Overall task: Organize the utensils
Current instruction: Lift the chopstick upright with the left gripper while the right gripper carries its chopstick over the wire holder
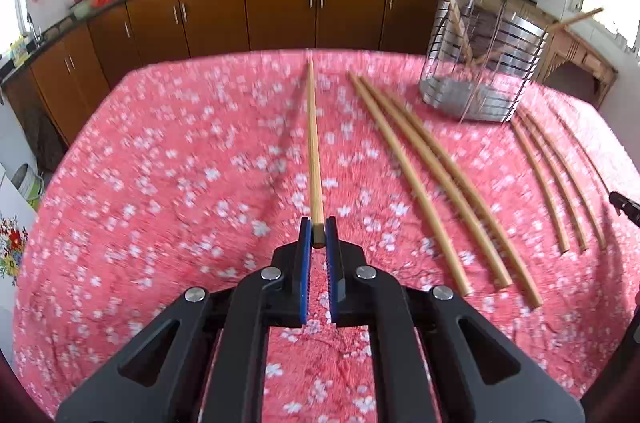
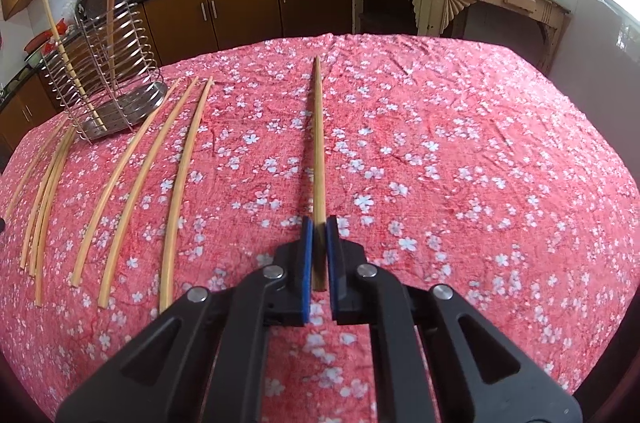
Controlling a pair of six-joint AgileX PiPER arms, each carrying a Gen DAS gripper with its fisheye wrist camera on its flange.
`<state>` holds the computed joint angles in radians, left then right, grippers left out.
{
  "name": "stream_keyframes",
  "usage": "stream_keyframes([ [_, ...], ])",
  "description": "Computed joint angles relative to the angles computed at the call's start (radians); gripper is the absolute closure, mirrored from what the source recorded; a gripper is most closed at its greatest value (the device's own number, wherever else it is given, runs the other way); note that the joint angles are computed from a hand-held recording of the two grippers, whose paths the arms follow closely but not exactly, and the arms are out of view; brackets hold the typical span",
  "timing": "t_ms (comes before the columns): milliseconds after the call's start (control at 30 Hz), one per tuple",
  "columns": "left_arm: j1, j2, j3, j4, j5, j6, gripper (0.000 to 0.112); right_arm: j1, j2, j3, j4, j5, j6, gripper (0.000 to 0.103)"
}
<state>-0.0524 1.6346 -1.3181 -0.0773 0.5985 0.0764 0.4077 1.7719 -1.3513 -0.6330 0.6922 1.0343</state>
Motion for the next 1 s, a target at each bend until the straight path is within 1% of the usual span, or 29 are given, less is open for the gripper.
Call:
stream_keyframes([
  [67, 0.008, -0.042, 0.022, -0.025, -0.017, 0.025, 0.105, 0.01, -0.04, 0.031, -0.027, -0.011, 0.034, 0.095],
  [167, 0.017, -0.096, 0.042, -0.053, -0.036, 0.047, 0.105, 0.035, -0.114, 0.08, -0.122, -0.017, 0.122, 0.095],
  [267, 0.013, -0.121, 0.032, -0.055, -0.048, 0.033, 0.105, 0.062, -0.167, 0.092, -0.212, -0.003, 0.193, 0.095],
  [367, 0.018, -0.148, 0.015, -0.071, -0.075, 0.029, 0.105, 0.084, -0.199, 0.074, -0.292, 0.015, 0.238, 0.095],
  [500, 0.031, -0.158, -0.014, -0.081, -0.099, 0.022, 0.106, 0.107, -0.205, 0.019, -0.364, 0.04, 0.264, 0.095],
  [567, 0.039, -0.157, -0.033, -0.095, -0.103, 0.029, 0.106, 0.107, -0.204, -0.013, -0.38, 0.041, 0.261, 0.095],
  [767, 0.029, -0.143, -0.095, -0.054, -0.118, -0.032, 0.106, 0.11, -0.199, -0.086, -0.423, 0.038, 0.257, 0.095],
  [1000, 0.019, -0.129, -0.172, -0.012, -0.112, -0.089, 0.106, 0.096, -0.184, -0.193, -0.384, 0.017, 0.177, 0.095],
])
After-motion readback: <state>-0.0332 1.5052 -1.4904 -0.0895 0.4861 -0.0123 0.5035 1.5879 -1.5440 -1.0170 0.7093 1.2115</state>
